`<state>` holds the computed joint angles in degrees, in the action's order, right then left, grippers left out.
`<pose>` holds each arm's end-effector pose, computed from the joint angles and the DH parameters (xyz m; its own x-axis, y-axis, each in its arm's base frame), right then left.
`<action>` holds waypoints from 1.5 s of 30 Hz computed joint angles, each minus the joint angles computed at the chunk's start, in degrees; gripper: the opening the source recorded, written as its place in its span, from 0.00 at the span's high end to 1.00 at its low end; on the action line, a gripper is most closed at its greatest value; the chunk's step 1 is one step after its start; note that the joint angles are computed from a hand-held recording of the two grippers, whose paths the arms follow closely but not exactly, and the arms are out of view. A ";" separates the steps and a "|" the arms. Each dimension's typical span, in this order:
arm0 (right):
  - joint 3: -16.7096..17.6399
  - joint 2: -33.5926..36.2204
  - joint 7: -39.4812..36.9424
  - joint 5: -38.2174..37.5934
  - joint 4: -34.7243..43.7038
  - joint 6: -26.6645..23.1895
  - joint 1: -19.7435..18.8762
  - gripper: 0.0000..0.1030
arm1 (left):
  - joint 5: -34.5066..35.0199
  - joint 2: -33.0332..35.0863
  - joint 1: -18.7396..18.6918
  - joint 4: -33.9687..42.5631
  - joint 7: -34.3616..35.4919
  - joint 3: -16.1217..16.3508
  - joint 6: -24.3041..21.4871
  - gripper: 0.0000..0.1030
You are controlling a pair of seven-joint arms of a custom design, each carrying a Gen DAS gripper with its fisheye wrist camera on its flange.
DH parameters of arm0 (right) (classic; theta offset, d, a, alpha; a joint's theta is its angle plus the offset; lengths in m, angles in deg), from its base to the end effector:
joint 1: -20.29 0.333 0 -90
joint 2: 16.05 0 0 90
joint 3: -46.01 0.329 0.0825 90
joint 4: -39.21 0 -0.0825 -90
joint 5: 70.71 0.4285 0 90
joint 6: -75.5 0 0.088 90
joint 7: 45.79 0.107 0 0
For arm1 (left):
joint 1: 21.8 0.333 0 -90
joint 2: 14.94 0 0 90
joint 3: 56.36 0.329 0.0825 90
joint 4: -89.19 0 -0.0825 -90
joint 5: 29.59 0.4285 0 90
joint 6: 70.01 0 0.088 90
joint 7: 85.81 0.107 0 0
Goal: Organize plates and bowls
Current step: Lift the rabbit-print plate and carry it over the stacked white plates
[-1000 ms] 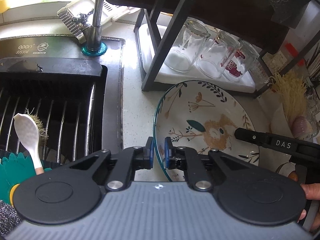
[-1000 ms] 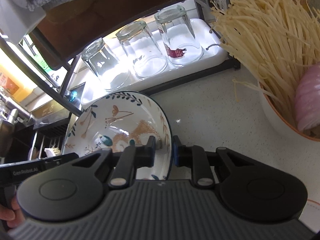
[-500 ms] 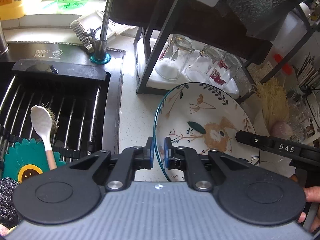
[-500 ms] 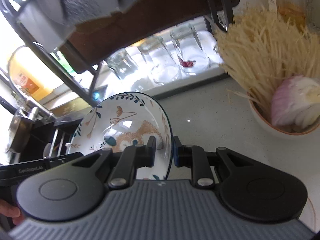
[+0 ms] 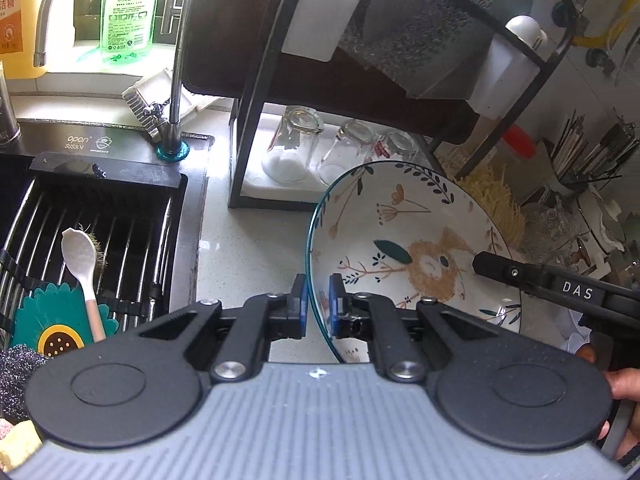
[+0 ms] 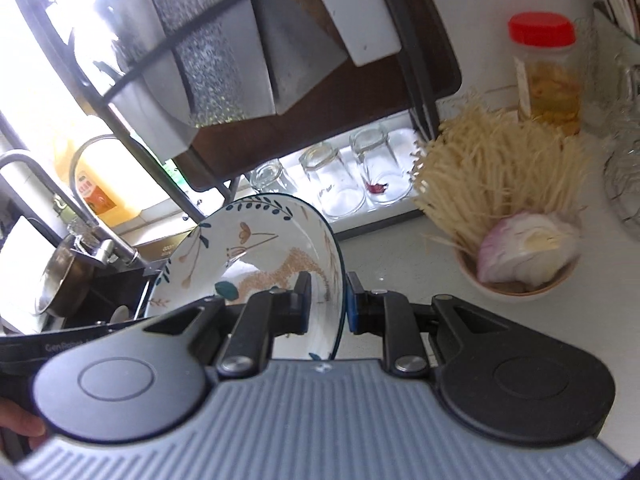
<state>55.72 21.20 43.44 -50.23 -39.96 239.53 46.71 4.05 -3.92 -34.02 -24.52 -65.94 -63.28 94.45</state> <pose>0.6956 0.4379 0.4212 0.3886 -0.8302 -0.3996 -0.7537 -0.0370 -0.6561 0.6275 -0.2467 0.4317 0.2470 -0.9073 0.3404 -0.6979 -0.4103 -0.5871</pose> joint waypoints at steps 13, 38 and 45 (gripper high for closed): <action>1.13 -12.70 -6.05 4.25 -18.71 5.53 -3.95 0.80 | -1.16 2.95 -3.74 3.09 -2.24 -2.02 -0.42 0.88; -6.34 -19.24 7.29 -4.66 -34.63 9.41 -1.20 0.80 | -12.38 14.65 -9.40 17.52 13.41 -5.02 -15.23 0.85; -5.97 -18.50 7.43 -6.16 -34.33 10.64 -1.58 0.80 | -10.39 17.41 -11.64 23.70 16.60 -4.06 -23.73 0.81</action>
